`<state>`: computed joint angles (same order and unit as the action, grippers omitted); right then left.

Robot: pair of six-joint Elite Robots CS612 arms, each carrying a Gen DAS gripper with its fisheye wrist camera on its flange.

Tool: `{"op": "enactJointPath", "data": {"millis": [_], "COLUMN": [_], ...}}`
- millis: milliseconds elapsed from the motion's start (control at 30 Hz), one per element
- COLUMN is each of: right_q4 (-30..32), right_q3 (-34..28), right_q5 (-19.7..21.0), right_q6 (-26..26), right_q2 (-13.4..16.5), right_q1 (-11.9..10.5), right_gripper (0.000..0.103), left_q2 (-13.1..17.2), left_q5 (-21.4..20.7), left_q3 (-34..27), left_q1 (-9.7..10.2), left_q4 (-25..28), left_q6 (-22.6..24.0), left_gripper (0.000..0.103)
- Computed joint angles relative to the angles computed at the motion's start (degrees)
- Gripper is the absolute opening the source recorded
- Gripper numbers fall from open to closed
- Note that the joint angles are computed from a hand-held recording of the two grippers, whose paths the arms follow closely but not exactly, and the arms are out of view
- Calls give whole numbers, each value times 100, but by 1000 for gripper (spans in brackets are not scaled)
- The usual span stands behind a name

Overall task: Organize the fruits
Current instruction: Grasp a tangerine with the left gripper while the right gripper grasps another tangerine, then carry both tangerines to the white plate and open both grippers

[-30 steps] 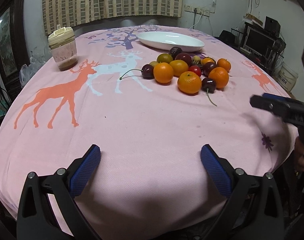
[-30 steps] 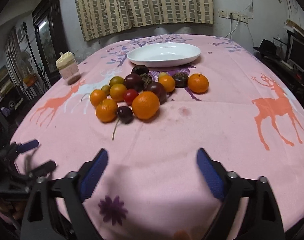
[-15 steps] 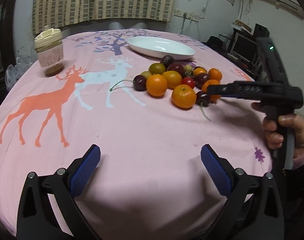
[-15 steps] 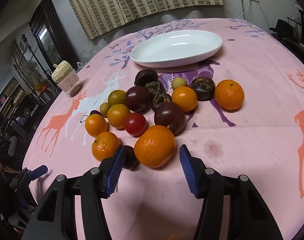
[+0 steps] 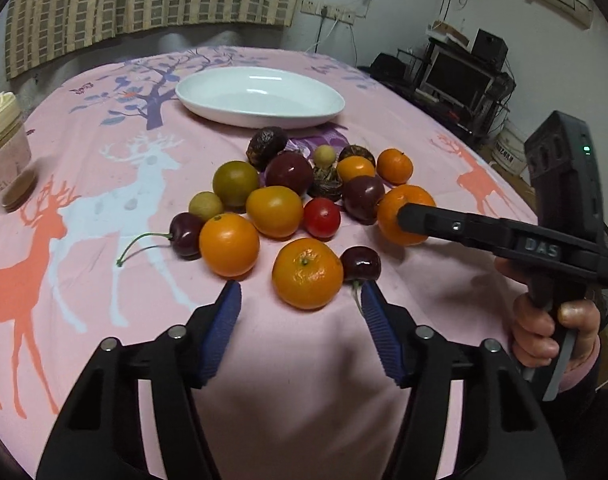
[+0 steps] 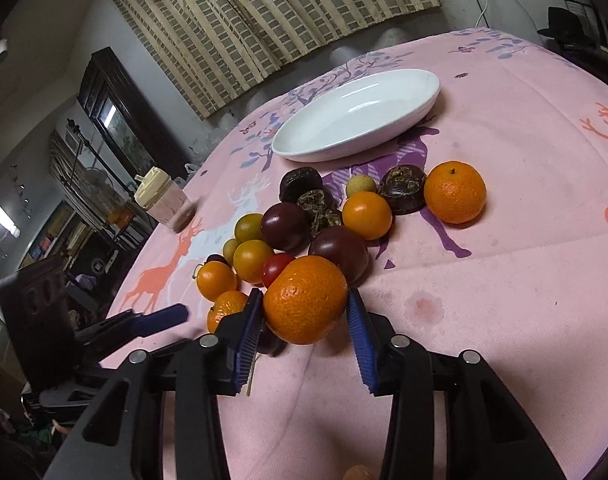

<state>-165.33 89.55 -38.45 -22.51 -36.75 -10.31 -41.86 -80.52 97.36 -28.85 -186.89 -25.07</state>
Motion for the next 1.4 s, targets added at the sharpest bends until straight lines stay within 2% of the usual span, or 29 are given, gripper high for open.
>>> {"op": "enactJointPath", "data": {"millis": [233,300,467,667,833,900,967,1100,1167,1267,1367,1400], "right_q4": [157,147,119,0,-48,-145,-350,-377,-117,494,943,995], "right_q3": [-38,-35,-38,-17,-63,-280,-698,-1720,-2284,-2894,-3276,-3291], "right_q5": [272,331,370,354,241,155,-64,-735,-1191,-1505,-1919,-1946], "right_q6": [-42,-39,13,14,-102,80,476,1006,1153,994,842,809], "right_q2": [32,36,47,40,-44,-19,121,568,834,1109,1264,1278], "right_q1": [-51,-63,-77,-77,-63,-22,72,331,475,606,720,741], "right_gripper": [43,43,43,43,43,43,43,43,43,43,43,43], "left_q2": [64,81,86,57,-122,-165,-125,233,539,933,1193,1244], "left_q5": [-234,-355,-229,-289,-255,-124,-15,-187,-62,-220,-74,-71], "left_q3": [-225,-251,-318,-222,-70,-176,-472,-1458,-2161,-2914,-3422,-3516], "left_q1": [82,98,58,64,114,171,278,564,668,795,826,833], "left_q4": [521,494,652,457,-53,-46,55,676,1382,2196,2901,3059], "left_q6": [-53,-26,91,25,146,253,339,319,265,174,181,186], "left_gripper": [51,43,43,41,41,41,41,42,42,42,42,42]}}
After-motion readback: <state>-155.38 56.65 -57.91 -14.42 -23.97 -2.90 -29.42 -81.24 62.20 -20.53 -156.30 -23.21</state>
